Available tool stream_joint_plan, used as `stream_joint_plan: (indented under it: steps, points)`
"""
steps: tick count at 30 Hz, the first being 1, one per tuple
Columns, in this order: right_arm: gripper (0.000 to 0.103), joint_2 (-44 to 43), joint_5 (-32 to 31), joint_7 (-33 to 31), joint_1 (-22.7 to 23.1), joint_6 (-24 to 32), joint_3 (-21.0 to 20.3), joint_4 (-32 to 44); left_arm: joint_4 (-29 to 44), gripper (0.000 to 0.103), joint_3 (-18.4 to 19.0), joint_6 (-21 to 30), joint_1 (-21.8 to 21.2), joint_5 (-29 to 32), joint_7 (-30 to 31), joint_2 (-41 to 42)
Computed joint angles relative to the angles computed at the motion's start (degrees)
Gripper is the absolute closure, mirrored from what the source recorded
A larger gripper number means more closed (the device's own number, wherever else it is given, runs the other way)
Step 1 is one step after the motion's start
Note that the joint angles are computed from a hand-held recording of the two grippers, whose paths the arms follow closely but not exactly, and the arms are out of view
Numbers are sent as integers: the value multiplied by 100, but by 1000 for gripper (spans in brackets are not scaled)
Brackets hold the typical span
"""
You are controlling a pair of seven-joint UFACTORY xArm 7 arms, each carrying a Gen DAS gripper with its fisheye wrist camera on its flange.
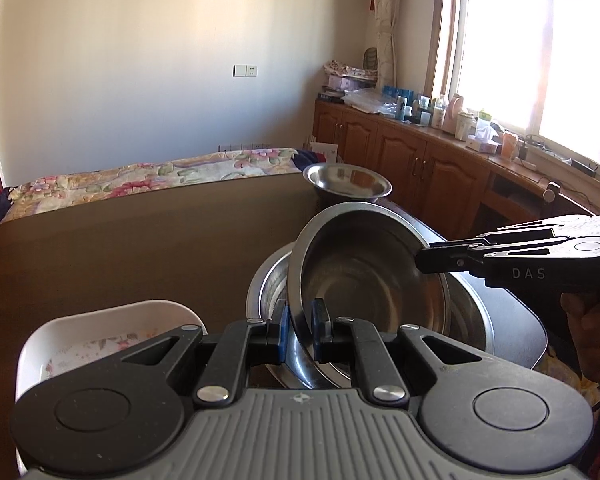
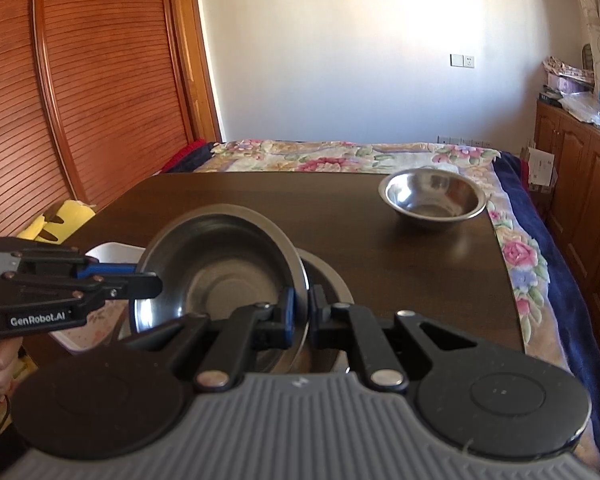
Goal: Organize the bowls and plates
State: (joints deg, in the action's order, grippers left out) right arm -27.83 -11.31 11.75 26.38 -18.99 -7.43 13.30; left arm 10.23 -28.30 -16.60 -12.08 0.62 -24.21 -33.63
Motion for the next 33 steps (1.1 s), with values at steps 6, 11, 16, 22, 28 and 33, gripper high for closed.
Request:
stream_joint_plan:
  steps: [6, 11, 16, 22, 28, 33]
  points:
    - [93, 105, 39, 33, -127, -89, 150, -52, 65, 90, -81, -8, 91, -6, 9, 177]
    - [93, 219, -19, 105, -132, -119, 106, -13, 96, 90, -295, -14, 239, -74, -2, 208]
    - [93, 264, 53, 70, -388, -86, 434, 3, 122, 89, -385, -70, 325, -118, 44, 285]
    - [92, 301, 153, -74, -583, 24, 719, 81, 84, 89, -500, -118, 403, -200, 44, 240]
    - [92, 282, 300, -328, -791, 218, 1042, 159, 10, 89, -526, -198, 388, -278, -1, 164]
    - [92, 282, 456, -477, -928, 324, 1269, 221, -28, 89, -532, -216, 406, -310, 5, 83]
